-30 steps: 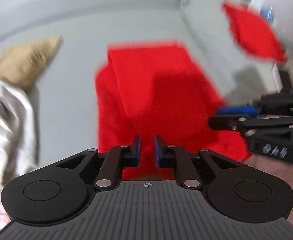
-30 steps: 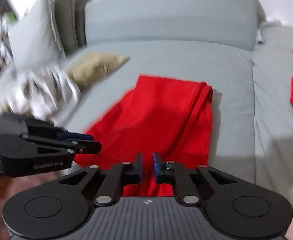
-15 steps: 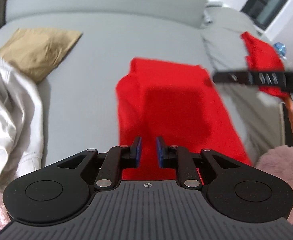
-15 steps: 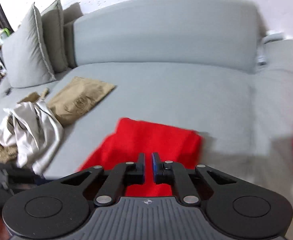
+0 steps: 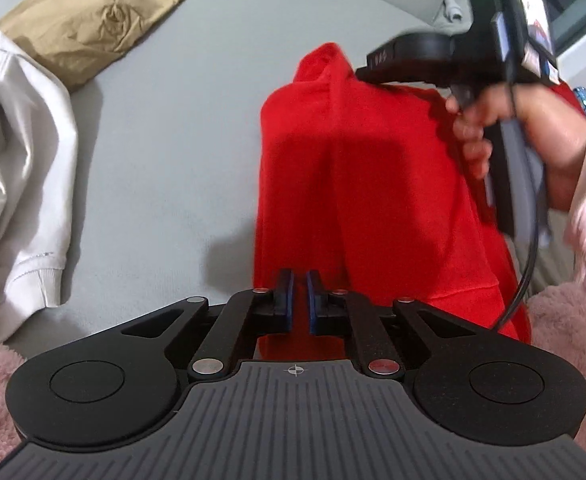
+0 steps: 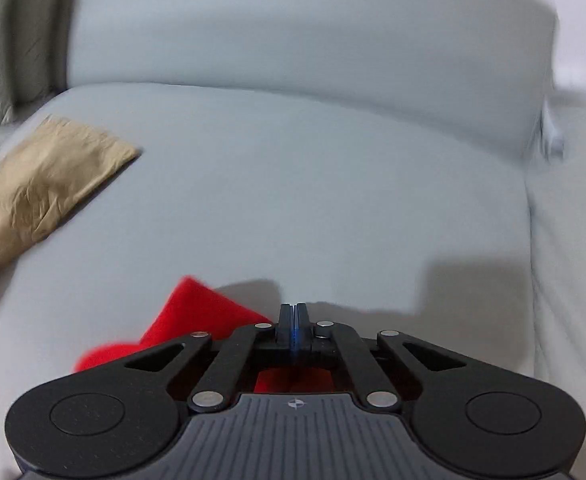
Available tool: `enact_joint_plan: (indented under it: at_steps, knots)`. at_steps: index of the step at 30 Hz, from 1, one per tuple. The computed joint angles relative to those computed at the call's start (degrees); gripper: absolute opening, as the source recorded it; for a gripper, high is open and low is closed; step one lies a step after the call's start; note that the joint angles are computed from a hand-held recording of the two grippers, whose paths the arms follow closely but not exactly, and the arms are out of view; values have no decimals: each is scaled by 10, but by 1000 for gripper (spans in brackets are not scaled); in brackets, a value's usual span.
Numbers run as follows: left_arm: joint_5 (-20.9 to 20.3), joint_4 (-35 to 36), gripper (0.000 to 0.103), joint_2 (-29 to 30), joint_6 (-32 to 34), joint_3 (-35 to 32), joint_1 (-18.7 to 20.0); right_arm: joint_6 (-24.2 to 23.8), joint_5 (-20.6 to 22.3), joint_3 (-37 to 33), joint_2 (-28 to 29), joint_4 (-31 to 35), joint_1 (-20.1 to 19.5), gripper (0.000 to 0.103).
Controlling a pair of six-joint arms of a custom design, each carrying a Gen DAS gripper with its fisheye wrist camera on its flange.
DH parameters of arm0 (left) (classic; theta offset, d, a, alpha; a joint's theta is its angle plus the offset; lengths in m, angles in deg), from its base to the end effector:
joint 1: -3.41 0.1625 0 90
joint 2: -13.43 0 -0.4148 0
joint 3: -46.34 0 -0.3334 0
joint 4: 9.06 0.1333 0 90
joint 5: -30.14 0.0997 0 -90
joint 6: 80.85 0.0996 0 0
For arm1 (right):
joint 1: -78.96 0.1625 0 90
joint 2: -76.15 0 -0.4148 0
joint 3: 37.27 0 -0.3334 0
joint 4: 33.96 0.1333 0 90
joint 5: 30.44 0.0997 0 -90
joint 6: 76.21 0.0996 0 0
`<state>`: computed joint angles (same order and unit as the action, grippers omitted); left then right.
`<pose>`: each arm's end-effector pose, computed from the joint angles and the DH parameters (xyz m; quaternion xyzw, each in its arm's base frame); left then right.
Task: Fold clothes
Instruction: 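Grasp the folded red sweater's edge with both grippers, then lift and carry the folded sweater with both grippers toward the red clothes stack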
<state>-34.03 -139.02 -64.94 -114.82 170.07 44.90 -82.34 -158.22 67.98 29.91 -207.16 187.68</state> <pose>-0.1891 -0.4031 0.2329 0.1337 0.9645 -0.1126 0.1981 0.2552 -0.5278 0.1453 0.1328 -0.9181 0.2318 0.2929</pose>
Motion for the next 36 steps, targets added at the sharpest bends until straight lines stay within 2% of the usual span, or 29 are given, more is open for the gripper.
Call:
enact_joint_plan:
  at_steps: [1,4,7,8,9,11,13,15,16,17,18,20,21,22,23,25,28,29,32,36]
  knots:
    - [3,-8,12,-4,3,7,-3,3,29,11,-25,0,3,4]
    - [12,-20,12,-2,-1,18,-10,-19,87,41,-42,-49,3,8]
    - [14,-14,12,-2,-11,16,-14,-18,114,44,-33,-52,8,8]
    - [14,-10,12,-3,-16,16,-16,-14,107,35,-18,-31,12,8]
    - [13,-2,12,-1,-27,12,-15,-12,101,25,-8,-10,14,3]
    - [14,0,12,5,-26,6,-10,-43,53,9,28,6,25,0]
    - [11,17,13,10,-26,-7,-7,-26,39,-7,31,31,36,0]
    - [9,31,15,5,-27,-17,-9,-34,54,-5,8,41,45,3]
    - [15,36,28,-6,-30,-20,-14,-45,68,2,-11,41,49,8]
    - [19,34,37,-12,-30,-19,-16,-52,83,21,-45,37,55,13]
    - [26,22,47,-28,-26,-14,-20,-50,94,42,-81,37,59,22]
    - [25,9,51,-51,-23,-16,-9,-39,102,67,-133,54,56,44]
    - [18,11,57,-48,-26,-24,3,-31,106,79,-160,66,54,62]
    - [14,12,60,-44,-29,-29,12,0,112,95,-196,94,49,81]
    - [11,13,61,-40,-31,-33,19,33,119,109,-222,118,39,86]
    - [-30,9,63,-12,-33,-51,54,112,139,144,-270,155,10,88]
    - [-71,23,63,23,-41,-71,77,215,177,200,-323,171,-41,88]
    - [-72,22,64,35,-33,-75,79,241,191,216,-339,172,-57,88]
    - [-74,6,69,43,-19,-74,79,278,263,271,-373,130,-114,89]
    - [-117,-36,70,54,-18,-70,104,288,374,335,-362,-9,-175,92]
